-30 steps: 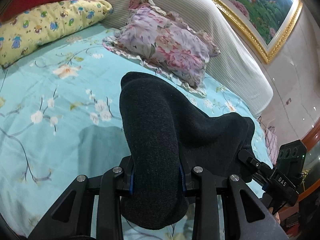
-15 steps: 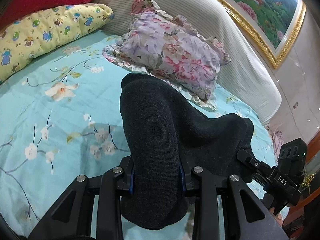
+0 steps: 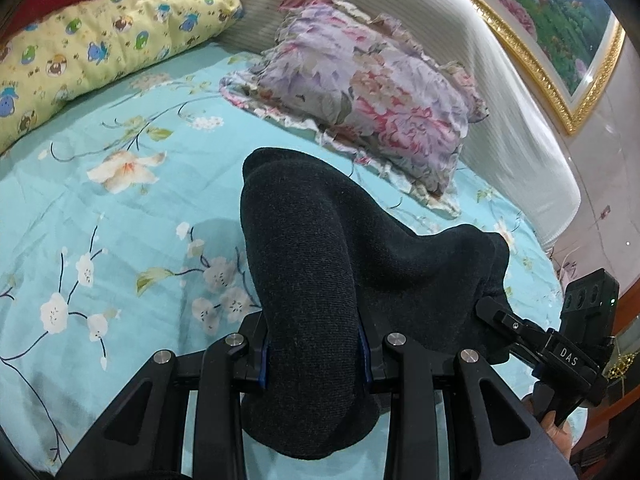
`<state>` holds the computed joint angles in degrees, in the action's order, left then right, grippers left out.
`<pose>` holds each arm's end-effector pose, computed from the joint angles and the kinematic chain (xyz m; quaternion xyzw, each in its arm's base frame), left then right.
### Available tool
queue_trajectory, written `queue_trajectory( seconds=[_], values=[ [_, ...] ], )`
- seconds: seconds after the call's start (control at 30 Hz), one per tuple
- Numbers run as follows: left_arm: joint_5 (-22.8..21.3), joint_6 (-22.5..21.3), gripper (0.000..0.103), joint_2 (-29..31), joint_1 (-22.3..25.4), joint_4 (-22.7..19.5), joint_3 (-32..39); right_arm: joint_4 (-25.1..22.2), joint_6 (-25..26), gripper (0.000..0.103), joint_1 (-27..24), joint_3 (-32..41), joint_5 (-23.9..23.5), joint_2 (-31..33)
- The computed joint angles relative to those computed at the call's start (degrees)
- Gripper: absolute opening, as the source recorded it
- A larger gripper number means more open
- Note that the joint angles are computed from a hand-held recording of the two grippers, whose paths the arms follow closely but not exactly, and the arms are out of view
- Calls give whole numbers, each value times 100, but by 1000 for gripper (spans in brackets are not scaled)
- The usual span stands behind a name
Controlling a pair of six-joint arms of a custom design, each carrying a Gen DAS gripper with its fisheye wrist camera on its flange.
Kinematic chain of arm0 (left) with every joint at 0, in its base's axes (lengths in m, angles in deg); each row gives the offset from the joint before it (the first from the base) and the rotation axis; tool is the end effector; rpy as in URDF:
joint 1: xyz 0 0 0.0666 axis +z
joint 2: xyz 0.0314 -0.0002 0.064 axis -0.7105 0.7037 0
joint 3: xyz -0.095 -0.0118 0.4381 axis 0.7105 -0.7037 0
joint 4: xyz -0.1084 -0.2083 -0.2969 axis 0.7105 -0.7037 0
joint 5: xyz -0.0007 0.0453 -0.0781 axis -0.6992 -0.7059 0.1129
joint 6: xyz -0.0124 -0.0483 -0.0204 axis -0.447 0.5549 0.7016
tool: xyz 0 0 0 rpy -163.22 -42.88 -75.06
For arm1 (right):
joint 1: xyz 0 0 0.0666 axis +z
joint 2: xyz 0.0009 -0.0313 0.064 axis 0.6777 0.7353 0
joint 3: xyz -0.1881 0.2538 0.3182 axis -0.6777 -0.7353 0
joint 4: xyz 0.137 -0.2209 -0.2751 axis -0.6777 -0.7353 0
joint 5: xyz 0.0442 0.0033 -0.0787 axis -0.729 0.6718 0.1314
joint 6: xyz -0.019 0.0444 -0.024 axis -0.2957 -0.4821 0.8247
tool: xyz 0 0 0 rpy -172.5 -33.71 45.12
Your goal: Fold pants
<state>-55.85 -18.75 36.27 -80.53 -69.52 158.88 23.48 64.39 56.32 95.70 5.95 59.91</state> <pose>0.5511 -0.3819 0.4244 -0.1135 0.9081 -0.1874 0.3569 0.5679 0.1546 0.4164 -0.0311 0.8793 0.3388 0.3334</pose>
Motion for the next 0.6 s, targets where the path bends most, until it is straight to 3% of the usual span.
queue_trajectory(
  seconds=[0.2,0.4,0.6],
  values=[
    [96,42,41,-2,40,116,-175,-437,226,59,7,129,525,147],
    [54,-98,49,26,30,150,-242,-425,382,66,-52,82,710,207],
    [151,-122,53,76,82,245,-330,-432,384,80,-120,110,661,348]
  ],
)
